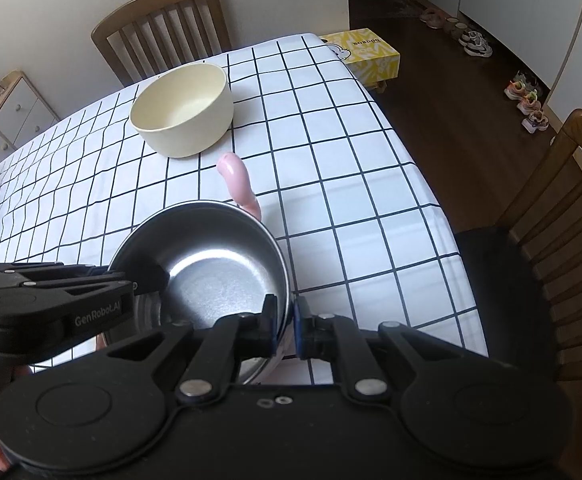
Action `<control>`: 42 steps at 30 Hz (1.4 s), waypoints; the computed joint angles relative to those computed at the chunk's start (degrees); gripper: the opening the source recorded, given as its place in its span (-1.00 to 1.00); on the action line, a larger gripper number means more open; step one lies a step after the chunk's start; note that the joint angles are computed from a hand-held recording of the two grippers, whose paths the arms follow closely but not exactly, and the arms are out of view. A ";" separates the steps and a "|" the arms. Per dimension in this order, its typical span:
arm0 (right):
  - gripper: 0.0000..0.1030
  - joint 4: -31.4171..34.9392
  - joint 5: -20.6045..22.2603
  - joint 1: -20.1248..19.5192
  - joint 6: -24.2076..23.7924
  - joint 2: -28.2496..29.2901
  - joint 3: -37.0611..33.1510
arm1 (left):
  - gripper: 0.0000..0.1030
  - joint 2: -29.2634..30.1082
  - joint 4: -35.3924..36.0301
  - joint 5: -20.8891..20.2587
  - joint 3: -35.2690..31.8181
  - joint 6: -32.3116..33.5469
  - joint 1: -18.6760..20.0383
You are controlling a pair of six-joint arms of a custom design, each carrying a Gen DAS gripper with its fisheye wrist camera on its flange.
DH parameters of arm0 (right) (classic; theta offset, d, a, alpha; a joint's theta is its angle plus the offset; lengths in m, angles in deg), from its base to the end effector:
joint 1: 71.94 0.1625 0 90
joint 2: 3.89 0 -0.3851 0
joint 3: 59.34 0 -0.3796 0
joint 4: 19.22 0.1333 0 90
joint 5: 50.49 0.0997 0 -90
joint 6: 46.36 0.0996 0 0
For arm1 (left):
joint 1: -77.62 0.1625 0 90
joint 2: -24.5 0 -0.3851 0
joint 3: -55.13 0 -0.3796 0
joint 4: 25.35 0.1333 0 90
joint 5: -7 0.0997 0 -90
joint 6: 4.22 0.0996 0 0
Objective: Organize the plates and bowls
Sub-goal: 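Carry the steel pot with both grippers over the steel bowl stack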
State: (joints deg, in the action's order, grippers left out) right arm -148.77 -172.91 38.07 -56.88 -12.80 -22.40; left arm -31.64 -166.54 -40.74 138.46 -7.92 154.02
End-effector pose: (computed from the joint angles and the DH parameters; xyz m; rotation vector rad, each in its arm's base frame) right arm 0.3591 -0.7526 -0.0187 0.6054 -2.5052 0.3209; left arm 0.0363 -0.7015 0.2820 0.0107 2.4068 -0.6435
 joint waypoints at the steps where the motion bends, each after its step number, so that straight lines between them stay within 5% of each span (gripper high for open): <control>1: -0.83 -0.01 0.02 0.06 0.10 0.03 0.00 | -0.81 -0.01 0.06 -0.21 -0.06 -0.18 0.08; 14: -0.84 0.46 -0.18 0.20 -0.30 0.09 -0.21 | -0.82 -0.87 4.18 -0.61 -0.59 -4.74 -0.04; 31: -0.88 -3.30 2.73 2.44 -3.33 -5.19 7.63 | -0.87 -9.19 0.11 7.92 9.03 -5.54 -5.26; 42: -0.88 -4.99 7.38 5.63 -6.03 -10.55 15.04 | -0.87 -21.00 9.00 15.11 17.80 -16.76 -10.80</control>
